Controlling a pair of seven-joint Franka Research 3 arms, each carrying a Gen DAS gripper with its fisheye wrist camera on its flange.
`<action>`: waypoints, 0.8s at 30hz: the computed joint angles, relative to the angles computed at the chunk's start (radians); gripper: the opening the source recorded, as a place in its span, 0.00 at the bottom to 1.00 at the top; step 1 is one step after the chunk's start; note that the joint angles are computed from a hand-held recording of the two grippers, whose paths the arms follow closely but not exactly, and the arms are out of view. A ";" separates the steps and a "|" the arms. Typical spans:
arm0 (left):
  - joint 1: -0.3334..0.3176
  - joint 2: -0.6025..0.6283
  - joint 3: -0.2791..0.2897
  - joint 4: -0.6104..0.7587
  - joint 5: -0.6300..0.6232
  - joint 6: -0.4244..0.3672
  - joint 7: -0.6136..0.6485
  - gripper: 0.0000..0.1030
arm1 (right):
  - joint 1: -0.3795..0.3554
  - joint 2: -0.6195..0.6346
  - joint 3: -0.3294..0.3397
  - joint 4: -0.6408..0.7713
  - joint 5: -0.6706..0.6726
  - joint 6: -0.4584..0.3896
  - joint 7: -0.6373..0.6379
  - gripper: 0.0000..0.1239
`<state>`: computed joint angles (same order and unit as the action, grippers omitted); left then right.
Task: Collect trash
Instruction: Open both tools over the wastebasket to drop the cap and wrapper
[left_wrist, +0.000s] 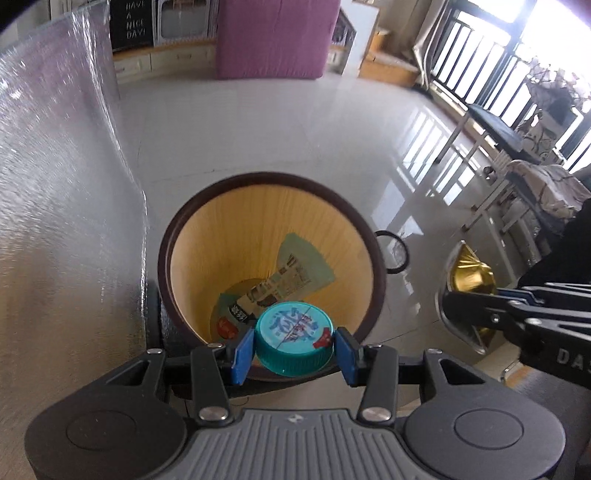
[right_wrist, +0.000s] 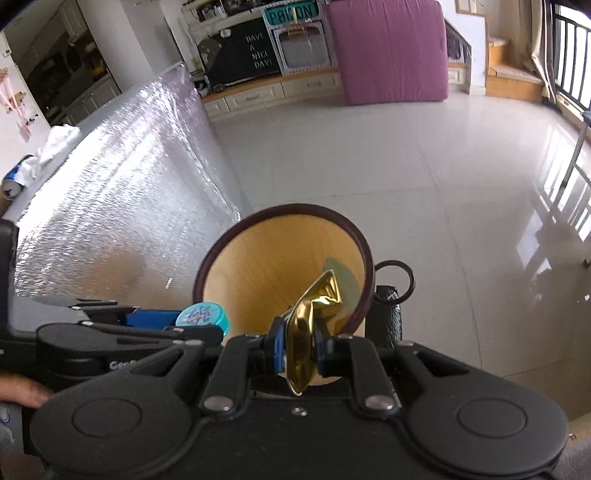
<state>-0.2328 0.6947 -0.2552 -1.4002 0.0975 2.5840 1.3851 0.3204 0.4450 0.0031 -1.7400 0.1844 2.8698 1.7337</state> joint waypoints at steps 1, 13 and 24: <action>-0.003 0.018 0.003 0.022 0.000 -0.012 -0.002 0.47 | -0.007 0.010 0.003 0.007 0.004 -0.003 -0.006 0.14; -0.058 0.259 0.042 0.368 0.034 -0.162 0.007 0.47 | -0.048 0.185 0.026 0.228 0.056 -0.110 -0.043 0.14; -0.051 0.243 0.044 0.330 0.037 -0.157 0.011 0.73 | -0.064 0.314 0.041 0.407 0.093 -0.199 -0.039 0.14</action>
